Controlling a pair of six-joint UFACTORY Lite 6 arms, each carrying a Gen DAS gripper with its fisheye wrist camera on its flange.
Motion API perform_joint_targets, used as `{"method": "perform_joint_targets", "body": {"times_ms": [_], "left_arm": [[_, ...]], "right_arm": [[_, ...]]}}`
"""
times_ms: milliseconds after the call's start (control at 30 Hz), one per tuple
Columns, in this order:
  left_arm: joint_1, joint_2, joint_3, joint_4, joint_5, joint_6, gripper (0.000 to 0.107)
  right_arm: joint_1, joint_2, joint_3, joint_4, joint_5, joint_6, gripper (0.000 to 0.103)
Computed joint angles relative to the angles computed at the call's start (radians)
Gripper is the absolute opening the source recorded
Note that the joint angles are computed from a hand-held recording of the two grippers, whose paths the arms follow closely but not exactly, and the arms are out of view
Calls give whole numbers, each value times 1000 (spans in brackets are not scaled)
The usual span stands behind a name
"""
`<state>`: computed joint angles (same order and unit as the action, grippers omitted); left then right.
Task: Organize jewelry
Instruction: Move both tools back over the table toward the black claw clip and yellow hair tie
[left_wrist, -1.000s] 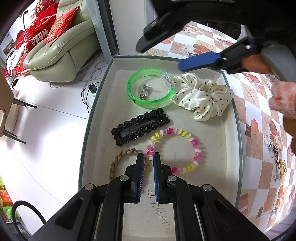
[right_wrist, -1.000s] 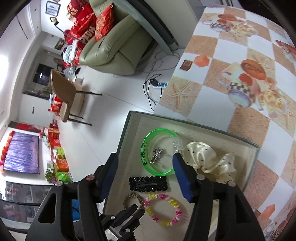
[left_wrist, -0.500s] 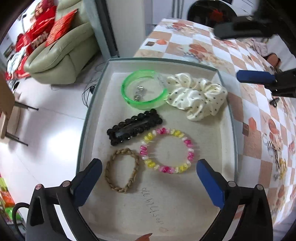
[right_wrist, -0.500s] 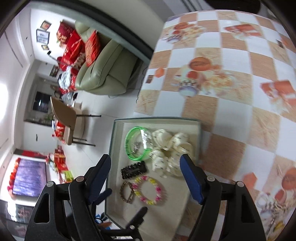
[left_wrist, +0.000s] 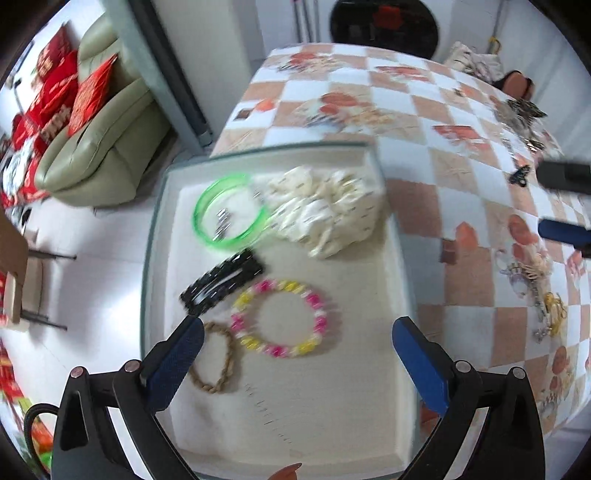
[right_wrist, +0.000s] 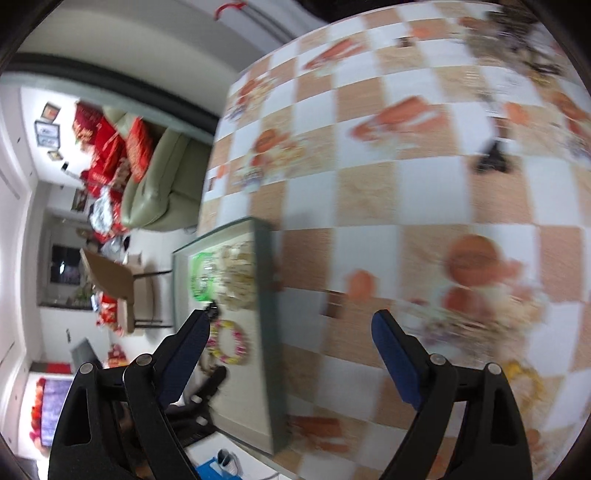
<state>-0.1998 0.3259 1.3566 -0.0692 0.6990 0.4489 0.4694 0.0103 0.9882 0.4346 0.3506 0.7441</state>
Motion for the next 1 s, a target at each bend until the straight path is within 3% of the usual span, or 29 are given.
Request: {"method": "perform_joint_targets", "body": {"times_ms": [267,500,833,1000], "left_arm": [[-165,12,67,-27,21,-43,103],[-308,59,132,-54,49,-58,103],[-441,226,325,-30,87,-147,103],[-487,338,460,-47,114,-167,103]], "right_arm": [[-45,-424,-362,-262,121,342,91],[-85,-717,-557,-330,273,447,91],[-23,-866,-666,-429,431,549,91],[51,-858,-686,-477,467,606,91]]}}
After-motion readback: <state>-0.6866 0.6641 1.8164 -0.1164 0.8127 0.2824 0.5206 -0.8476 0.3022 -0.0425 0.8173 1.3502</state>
